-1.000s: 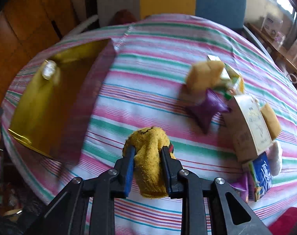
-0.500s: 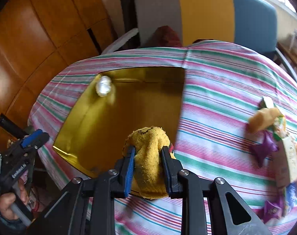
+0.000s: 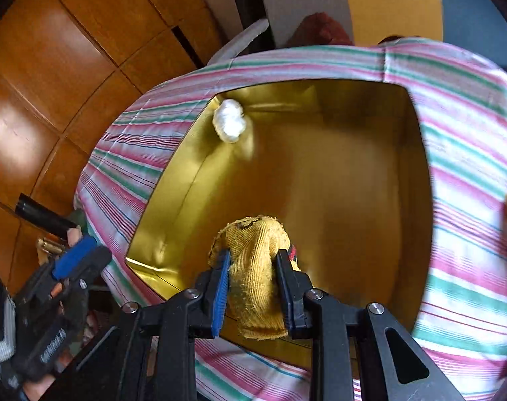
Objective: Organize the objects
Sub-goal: 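Carry the yellow knit glove into the gold tray and open the right gripper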
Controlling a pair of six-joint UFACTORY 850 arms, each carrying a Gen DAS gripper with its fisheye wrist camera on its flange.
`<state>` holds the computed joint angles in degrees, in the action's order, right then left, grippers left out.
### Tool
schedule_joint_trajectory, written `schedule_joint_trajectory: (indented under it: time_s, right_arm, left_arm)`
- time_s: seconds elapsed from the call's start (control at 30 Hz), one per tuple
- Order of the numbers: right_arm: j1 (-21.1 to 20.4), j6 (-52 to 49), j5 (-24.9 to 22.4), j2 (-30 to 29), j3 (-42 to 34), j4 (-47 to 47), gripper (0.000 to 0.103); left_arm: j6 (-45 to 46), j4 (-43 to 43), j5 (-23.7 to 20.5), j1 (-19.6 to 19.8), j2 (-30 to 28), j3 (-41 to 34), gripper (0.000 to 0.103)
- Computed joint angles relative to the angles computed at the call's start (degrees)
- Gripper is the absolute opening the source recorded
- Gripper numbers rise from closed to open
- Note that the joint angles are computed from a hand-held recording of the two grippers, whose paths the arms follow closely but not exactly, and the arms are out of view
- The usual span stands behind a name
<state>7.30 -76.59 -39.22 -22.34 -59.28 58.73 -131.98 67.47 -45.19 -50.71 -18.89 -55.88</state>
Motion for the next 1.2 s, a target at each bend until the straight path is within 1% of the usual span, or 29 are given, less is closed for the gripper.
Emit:
schedule_joint_trajectory:
  time_s: [0.3, 0.57, 0.6, 0.67, 0.77, 0.87, 0.93, 1.0, 1.17, 1.2]
  right_arm:
    - [4.2, 7.6, 0.8, -3.8, -4.0, -0.3, 0.027]
    - [8.2, 15.7, 1.0, -8.5, -10.3, 1.6, 0.027]
    - [8.7, 17.0, 0.9, -9.3, -11.3, 2.1, 0.028]
    - [9.4, 20.4, 0.0, -11.2, -13.6, 2.6, 0.035]
    - [10.3, 22.8, -1.5, -13.4, -16.0, 3.1, 0.036]
    - [10.2, 21.5, -3.3, -14.0, -16.7, 4.6, 0.044]
    - [10.0, 19.9, -2.8, -13.4, -15.9, 4.7, 0.044]
    - [9.5, 18.8, -3.3, -13.0, -15.3, 4.2, 0.044]
    - [8.9, 13.5, -1.2, -10.0, -12.1, 4.0, 0.044]
    - [8.7, 12.3, -0.2, -9.2, -11.2, 3.7, 0.047]
  left_arm:
    - [-1.3, -0.3, 0.9, 0.7, 0.4, 1.5, 0.039]
    - [-3.6, -0.4, 2.9, 1.7, 1.2, 3.7, 0.039]
    - [-3.9, -0.5, 3.2, 1.9, 1.4, 3.9, 0.039]
    - [-4.7, -0.2, 3.5, 2.1, 1.7, 4.5, 0.039]
    - [-5.5, 0.0, 3.8, 2.3, 2.0, 5.0, 0.039]
    - [-6.1, 0.2, 4.0, 2.6, 2.2, 5.4, 0.039]
    - [-6.4, 0.2, 4.1, 2.7, 2.1, 5.5, 0.039]
    - [-6.4, 0.2, 4.2, 2.7, 2.0, 5.5, 0.039]
    - [-5.5, -0.2, 3.4, 2.3, 1.6, 4.9, 0.039]
    - [-5.3, -0.3, 3.1, 2.1, 1.6, 4.7, 0.039]
